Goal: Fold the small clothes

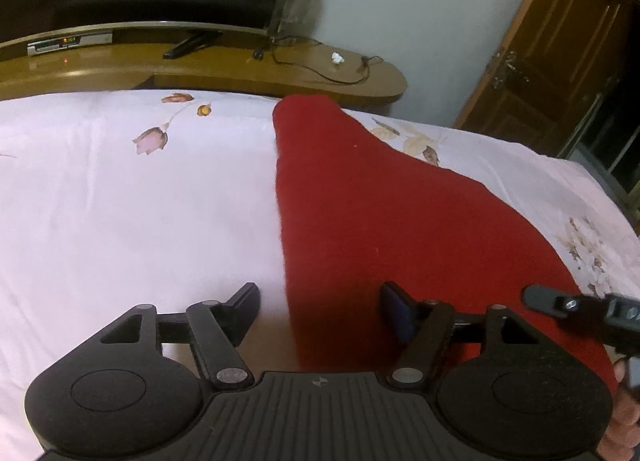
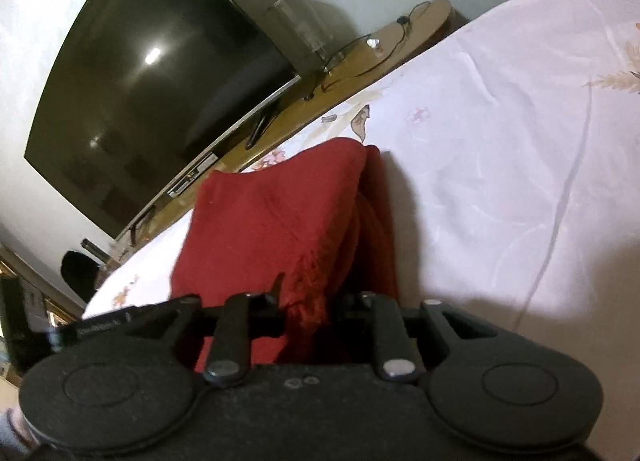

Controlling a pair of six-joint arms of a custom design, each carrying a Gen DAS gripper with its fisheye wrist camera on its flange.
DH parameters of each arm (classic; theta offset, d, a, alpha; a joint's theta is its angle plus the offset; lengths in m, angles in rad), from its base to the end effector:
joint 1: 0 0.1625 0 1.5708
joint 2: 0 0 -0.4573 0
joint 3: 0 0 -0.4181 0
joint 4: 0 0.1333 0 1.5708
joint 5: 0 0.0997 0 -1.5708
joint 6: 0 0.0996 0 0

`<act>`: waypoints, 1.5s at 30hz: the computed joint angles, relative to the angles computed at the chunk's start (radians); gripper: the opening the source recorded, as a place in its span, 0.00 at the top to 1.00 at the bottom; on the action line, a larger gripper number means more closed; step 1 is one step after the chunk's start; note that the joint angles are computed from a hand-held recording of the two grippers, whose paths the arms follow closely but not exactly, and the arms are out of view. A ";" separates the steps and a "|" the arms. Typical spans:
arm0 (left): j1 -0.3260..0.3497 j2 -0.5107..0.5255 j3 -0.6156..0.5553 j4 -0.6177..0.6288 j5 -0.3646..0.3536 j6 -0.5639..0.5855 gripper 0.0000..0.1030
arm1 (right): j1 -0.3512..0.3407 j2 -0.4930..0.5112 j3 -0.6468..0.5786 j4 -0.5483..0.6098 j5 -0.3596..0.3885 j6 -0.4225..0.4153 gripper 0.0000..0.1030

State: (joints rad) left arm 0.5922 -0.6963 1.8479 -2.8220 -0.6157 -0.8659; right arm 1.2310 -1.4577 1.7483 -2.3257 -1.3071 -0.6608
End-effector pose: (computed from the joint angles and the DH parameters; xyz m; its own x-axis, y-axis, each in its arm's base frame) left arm -0.3996 -0.5275 0.0266 -0.8814 -0.1419 -0.4506 0.2381 0.6904 -0.6832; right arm -0.0446 -0.6041 0.4557 -0.9322 -0.3502 0.0908 -0.3472 0.7955 -0.4966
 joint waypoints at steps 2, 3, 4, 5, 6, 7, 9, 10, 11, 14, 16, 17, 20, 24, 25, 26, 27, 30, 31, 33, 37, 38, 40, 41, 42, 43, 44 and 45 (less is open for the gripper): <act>-0.008 -0.011 0.021 -0.042 -0.010 0.000 0.34 | -0.003 -0.015 -0.008 0.041 0.018 0.011 0.59; -0.011 -0.014 0.030 -0.063 -0.017 0.013 0.34 | -0.005 -0.022 -0.010 0.068 0.025 0.010 0.55; -0.018 -0.015 0.035 -0.069 -0.020 0.021 0.34 | -0.011 -0.032 -0.017 0.110 0.035 0.005 0.51; -0.025 -0.016 0.044 -0.089 -0.023 0.040 0.34 | -0.020 -0.042 -0.024 0.158 0.041 0.000 0.46; -0.030 -0.016 0.051 -0.086 -0.023 0.044 0.34 | -0.029 -0.051 -0.027 0.195 0.044 -0.002 0.44; -0.032 -0.015 0.052 -0.077 -0.022 0.034 0.34 | -0.033 -0.056 -0.027 0.219 0.049 0.001 0.43; -0.025 -0.014 0.053 -0.069 -0.033 0.001 0.34 | -0.037 -0.060 -0.018 0.222 0.025 0.014 0.56; -0.023 -0.013 0.050 -0.063 -0.036 -0.010 0.34 | -0.030 -0.062 -0.004 0.188 -0.010 0.012 0.86; -0.026 -0.014 0.041 -0.036 -0.031 -0.026 0.34 | -0.015 -0.061 0.010 0.149 -0.048 0.007 0.89; -0.043 -0.007 0.021 0.008 -0.005 0.013 0.34 | -0.005 -0.092 0.043 0.077 -0.046 -0.041 0.91; -0.039 -0.005 0.019 0.012 -0.018 0.017 0.34 | -0.003 -0.100 0.058 0.035 -0.074 -0.078 0.91; -0.036 -0.005 0.021 0.010 -0.027 0.002 0.34 | -0.004 -0.084 0.050 0.037 -0.111 -0.070 0.90; -0.031 -0.011 0.027 0.005 -0.033 -0.019 0.34 | -0.011 -0.072 0.043 0.044 -0.100 -0.044 0.87; -0.037 -0.024 0.035 0.009 -0.028 -0.018 0.34 | -0.013 -0.095 0.063 0.007 -0.051 -0.055 0.72; -0.041 -0.025 0.036 0.005 -0.015 -0.002 0.34 | -0.018 -0.099 0.067 -0.009 -0.027 -0.055 0.66; -0.043 -0.026 0.034 0.002 -0.003 0.009 0.34 | -0.023 -0.098 0.064 -0.022 -0.001 -0.049 0.59; -0.041 -0.028 0.035 -0.018 0.008 0.029 0.34 | -0.023 -0.088 0.053 -0.035 0.015 -0.036 0.57; -0.023 -0.027 0.026 -0.074 0.024 0.068 0.34 | -0.020 -0.046 0.007 -0.044 0.072 -0.023 0.54; -0.014 -0.027 0.017 -0.075 0.025 0.078 0.34 | -0.010 -0.022 -0.013 -0.051 0.075 -0.021 0.54; 0.009 -0.022 -0.011 -0.079 0.027 0.114 0.34 | 0.002 0.023 -0.052 -0.045 0.078 -0.022 0.55; 0.058 -0.008 -0.059 -0.070 -0.008 0.154 0.34 | 0.027 0.116 -0.135 -0.029 0.044 0.003 0.56; 0.066 -0.005 -0.068 -0.065 -0.019 0.159 0.34 | 0.033 0.134 -0.151 -0.026 0.044 0.003 0.56; 0.081 0.006 -0.092 -0.036 -0.033 0.166 0.34 | 0.043 0.157 -0.174 -0.013 0.038 -0.001 0.58; 0.085 0.009 -0.096 -0.030 -0.035 0.164 0.34 | 0.051 0.168 -0.182 -0.012 0.023 -0.009 0.64; 0.087 0.013 -0.097 -0.040 -0.034 0.164 0.34 | 0.058 0.175 -0.190 -0.004 0.011 -0.027 0.73; 0.088 0.016 -0.096 -0.057 -0.033 0.168 0.34 | 0.065 0.175 -0.180 -0.023 0.002 -0.061 0.90; 0.088 0.021 -0.096 -0.082 -0.027 0.182 0.34 | 0.073 0.159 -0.149 -0.084 0.000 -0.119 0.91; 0.090 0.028 -0.101 -0.095 -0.021 0.197 0.34 | 0.076 0.141 -0.118 -0.136 0.017 -0.159 0.91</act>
State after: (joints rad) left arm 0.6823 -0.6684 1.7465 -2.9165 -0.6362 -0.6686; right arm 1.3066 -1.3163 1.6307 -2.4621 -1.2902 -0.8199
